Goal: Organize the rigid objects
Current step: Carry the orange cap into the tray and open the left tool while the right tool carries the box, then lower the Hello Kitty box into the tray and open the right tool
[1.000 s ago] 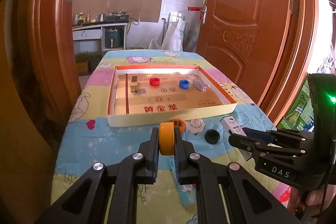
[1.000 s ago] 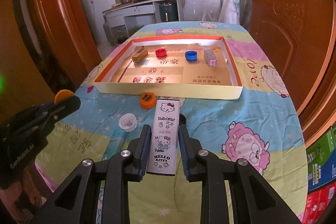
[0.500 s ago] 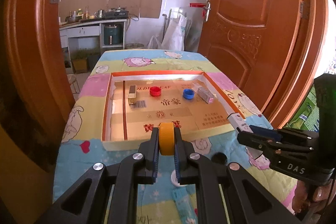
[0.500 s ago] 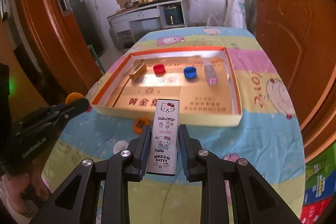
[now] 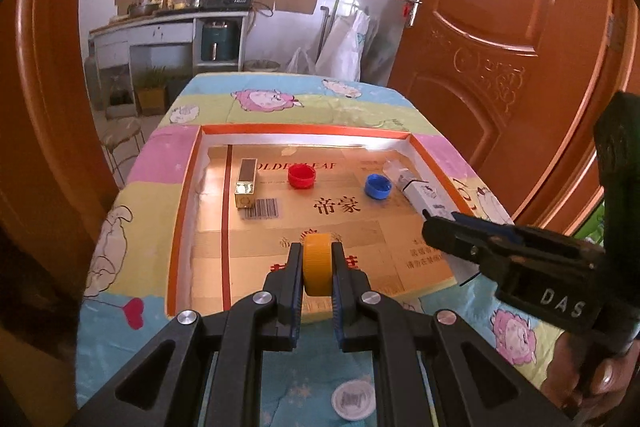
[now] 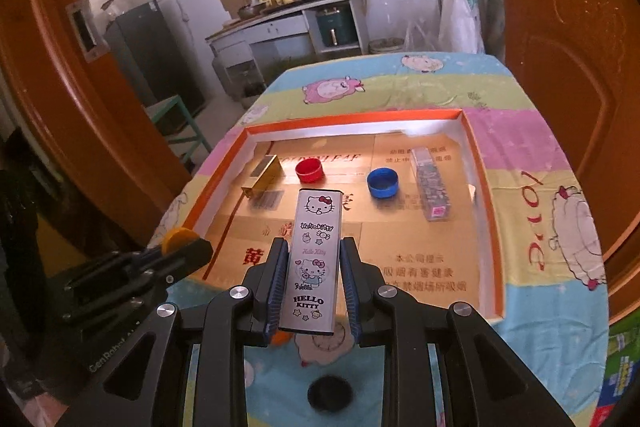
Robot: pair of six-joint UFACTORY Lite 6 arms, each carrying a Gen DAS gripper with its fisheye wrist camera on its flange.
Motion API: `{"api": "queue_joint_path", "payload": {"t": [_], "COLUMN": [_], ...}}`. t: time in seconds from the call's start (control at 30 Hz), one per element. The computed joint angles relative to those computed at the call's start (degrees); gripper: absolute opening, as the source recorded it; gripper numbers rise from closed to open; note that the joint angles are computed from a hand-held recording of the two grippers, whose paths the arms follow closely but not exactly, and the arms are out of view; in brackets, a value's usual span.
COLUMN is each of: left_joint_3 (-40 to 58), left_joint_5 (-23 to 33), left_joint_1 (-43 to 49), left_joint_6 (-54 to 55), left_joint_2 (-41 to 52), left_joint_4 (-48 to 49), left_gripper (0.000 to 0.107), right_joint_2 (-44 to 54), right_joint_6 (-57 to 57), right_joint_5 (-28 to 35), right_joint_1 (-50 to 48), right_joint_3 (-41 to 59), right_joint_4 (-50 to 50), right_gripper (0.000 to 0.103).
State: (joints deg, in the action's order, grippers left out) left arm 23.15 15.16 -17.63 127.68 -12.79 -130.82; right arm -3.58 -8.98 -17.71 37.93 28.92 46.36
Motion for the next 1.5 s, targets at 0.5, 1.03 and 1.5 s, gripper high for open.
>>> {"api": "queue_joint_path", "payload": {"t": [0.5,1.03,1.5], "left_joint_3": [11.01,13.55,9.6], "left_joint_5": [3.41,4.35,6.84], "left_joint_1": [-1.27,-1.55,-0.99], "left_joint_6": [14.32,25.69,35.86], "left_joint_2": [20.8,26.9,22.04], "left_joint_4": [-15.39,-26.25,-36.53], "left_gripper": [0.013,0.024,0.053], "right_joint_2": [16.92,24.48,24.21], "right_joint_6": [17.6,8.3,9.82], "right_joint_5": [-0.22,-3.67,-5.27], "right_joint_1": [-7.27,-5.5,-4.7], "right_joint_3": [8.36,11.83,10.81], "right_joint_4": [-22.2,-13.25,-14.85], "right_gripper": [0.027,0.027,0.029]}}
